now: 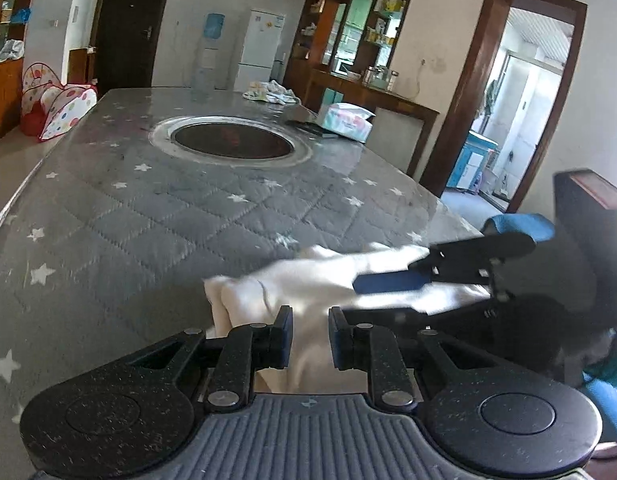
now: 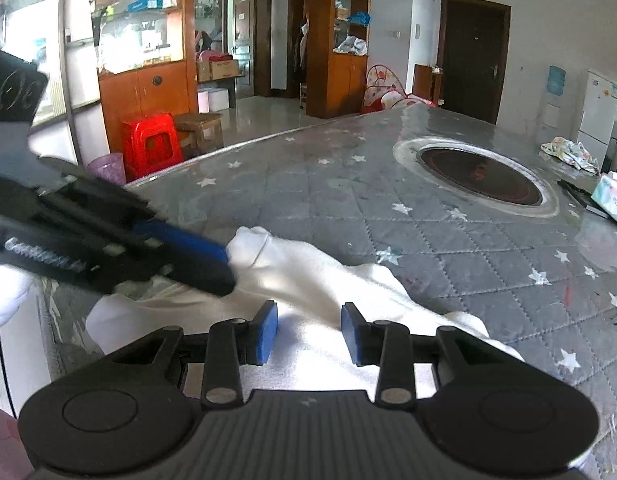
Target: Fold clothes
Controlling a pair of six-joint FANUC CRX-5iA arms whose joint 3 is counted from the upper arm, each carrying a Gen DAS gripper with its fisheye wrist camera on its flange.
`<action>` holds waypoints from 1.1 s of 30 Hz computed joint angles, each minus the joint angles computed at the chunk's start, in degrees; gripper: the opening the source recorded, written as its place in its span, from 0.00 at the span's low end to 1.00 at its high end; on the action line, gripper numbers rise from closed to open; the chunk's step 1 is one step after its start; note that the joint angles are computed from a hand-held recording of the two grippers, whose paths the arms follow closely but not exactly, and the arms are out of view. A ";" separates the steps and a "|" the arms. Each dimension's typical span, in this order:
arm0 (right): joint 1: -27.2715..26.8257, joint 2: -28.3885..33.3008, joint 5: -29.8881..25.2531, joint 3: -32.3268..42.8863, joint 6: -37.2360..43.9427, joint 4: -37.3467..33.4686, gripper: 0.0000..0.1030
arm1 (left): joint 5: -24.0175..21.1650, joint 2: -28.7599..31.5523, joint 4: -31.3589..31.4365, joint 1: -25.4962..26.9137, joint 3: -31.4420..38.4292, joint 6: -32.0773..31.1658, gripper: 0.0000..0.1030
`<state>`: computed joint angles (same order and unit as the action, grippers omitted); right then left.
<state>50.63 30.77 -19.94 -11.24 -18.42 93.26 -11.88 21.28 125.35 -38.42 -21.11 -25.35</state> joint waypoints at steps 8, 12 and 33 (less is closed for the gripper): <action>0.13 1.10 0.07 2.60 4.60 -4.40 0.34 | 2.63 2.60 1.56 0.40 2.59 1.69 0.20; 0.79 3.05 -1.23 5.78 10.52 -10.30 0.34 | 2.52 2.75 3.74 0.33 2.82 0.06 0.20; 3.39 -3.41 -5.40 -2.47 11.06 -9.70 0.34 | 7.74 3.30 15.13 -2.35 5.90 -10.68 0.21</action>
